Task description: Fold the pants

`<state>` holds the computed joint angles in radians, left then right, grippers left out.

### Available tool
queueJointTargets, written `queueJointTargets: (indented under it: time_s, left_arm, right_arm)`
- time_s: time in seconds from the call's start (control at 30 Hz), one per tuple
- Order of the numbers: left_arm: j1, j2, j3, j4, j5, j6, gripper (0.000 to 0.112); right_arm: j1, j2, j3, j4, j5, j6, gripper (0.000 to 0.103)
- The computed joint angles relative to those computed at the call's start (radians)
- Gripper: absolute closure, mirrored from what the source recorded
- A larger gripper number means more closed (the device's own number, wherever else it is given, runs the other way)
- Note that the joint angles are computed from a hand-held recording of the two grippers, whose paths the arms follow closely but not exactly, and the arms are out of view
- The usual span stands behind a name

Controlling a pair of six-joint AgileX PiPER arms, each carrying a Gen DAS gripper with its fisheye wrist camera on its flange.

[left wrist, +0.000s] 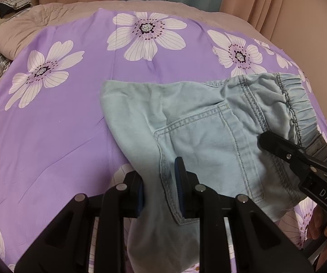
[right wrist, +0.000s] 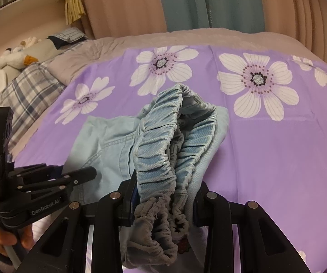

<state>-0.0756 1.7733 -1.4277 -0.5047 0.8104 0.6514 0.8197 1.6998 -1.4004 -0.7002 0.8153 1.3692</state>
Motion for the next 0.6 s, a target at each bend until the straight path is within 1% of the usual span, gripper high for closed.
queueJointTargets:
  time_s: [0.3,0.6]
  left_arm:
    - [-0.005,0.024,-0.014,0.029,-0.002,-0.018,0.089]
    - [-0.008,0.039,-0.016,0.042,-0.012,-0.023,0.089]
  right_arm:
    - [-0.014,0.023,-0.022,0.046,0.014,-0.019,0.066]
    - [-0.033,0.023,-0.001,0.072,-0.007,-0.020,0.065]
